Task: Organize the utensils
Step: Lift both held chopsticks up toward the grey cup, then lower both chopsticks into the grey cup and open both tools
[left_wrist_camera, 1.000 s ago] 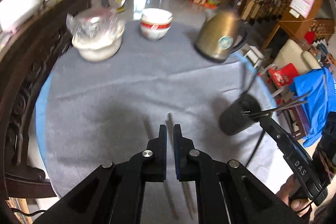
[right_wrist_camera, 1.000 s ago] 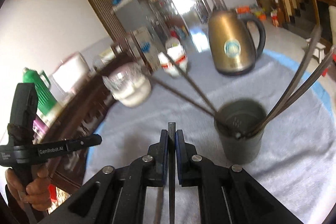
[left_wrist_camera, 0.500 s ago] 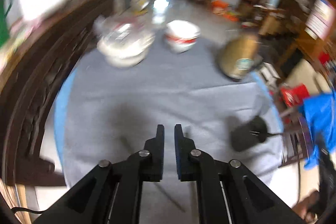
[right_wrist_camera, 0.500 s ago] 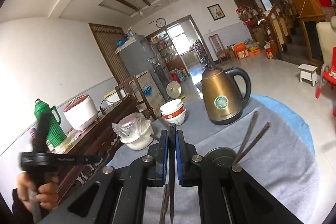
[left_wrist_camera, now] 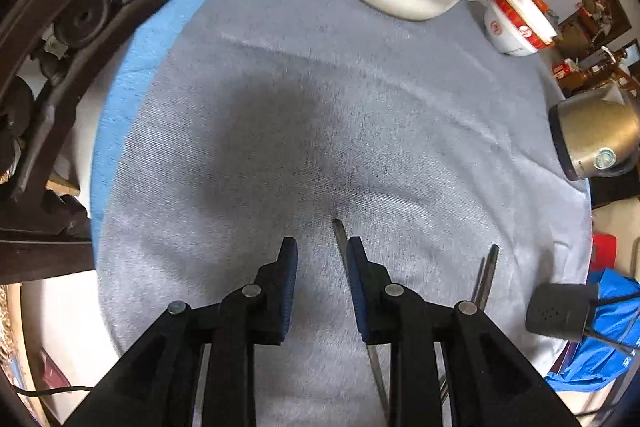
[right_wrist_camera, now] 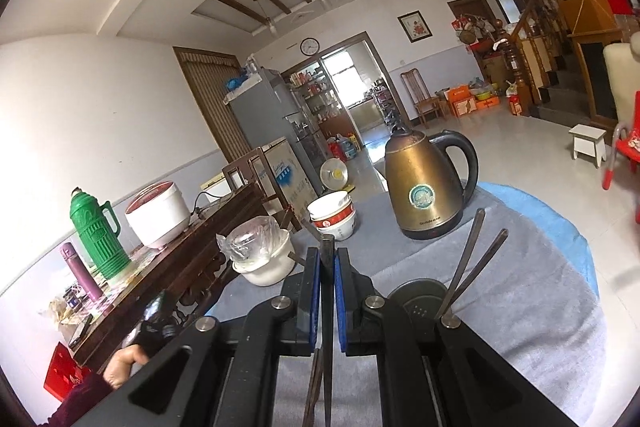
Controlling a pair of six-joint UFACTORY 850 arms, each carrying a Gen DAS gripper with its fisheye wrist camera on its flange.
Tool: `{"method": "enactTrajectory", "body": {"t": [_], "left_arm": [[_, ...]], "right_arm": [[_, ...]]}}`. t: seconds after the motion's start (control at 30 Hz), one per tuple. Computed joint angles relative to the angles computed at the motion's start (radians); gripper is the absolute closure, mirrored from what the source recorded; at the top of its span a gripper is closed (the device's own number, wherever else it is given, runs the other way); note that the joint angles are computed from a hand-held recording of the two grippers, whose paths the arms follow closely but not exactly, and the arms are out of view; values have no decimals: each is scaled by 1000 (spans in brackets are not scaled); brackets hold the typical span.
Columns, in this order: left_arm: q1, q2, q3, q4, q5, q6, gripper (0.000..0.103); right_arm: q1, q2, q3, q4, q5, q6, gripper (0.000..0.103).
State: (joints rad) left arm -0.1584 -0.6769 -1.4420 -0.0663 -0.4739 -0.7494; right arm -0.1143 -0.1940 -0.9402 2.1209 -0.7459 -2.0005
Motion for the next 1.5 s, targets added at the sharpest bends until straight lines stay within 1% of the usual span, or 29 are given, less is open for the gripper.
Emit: {"method": "enactTrajectory", "body": {"t": [0.13,0.2,0.33,0.37,0.4,0.43,0.57,0.63,0.7,0.87,0.97,1.0,1.07,1.1,1.2,1.23,1.3,1.33,1.4,1.5], "left_arm": [[0,-58,-66,-38,-47,26,77],[3,-77,-81,-75,-52,52,77],[0,-100,-97,-86,-54,65,78],[-4,-98,-97,-63,-49,53,83],[-3,-100,-100,-75,-52,71,88],[-5,-98,-97,-68,-52,68,93],[-8,-77,-72,-76,-19,99,95],[-17,-46,-42,-52,7,83,95],[-31,10,10,-16,40,62,95],[-93,146,85,179,90,-67,97],[-142,226,107,331,121,-163,97],[-166,267,124,409,138,-216,97],[-201,315,141,535,154,-312,97],[-226,350,153,634,160,-388,97],[-276,407,155,803,164,-509,97],[-274,416,149,818,170,-507,97],[-298,448,146,906,177,-568,97],[-307,449,133,941,177,-594,97],[-335,453,113,1060,179,-696,97],[-363,441,62,1134,173,-746,97]], "right_arm": [[4,-2,0,-4,2,7,95],[3,-2,-1,-8,3,7,95],[4,-1,1,-2,10,0,95],[3,-2,0,-2,10,4,95],[3,-2,1,-3,9,6,95],[3,-3,0,-2,10,7,95],[5,3,6,7,12,-2,95],[9,10,11,20,17,-17,95],[9,19,19,43,17,-42,95],[-3,45,28,117,4,-108,95],[-8,63,35,199,1,-179,95],[-11,69,37,228,-1,-203,95],[-17,80,43,291,-10,-250,95],[-19,85,46,326,-15,-274,95],[-26,95,47,434,-25,-344,95],[-26,96,47,479,-29,-374,96],[-29,92,37,529,-38,-395,95],[-30,89,32,549,-41,-400,95],[-29,77,17,600,-47,-419,95],[-15,60,-8,681,-44,-478,95]]}}
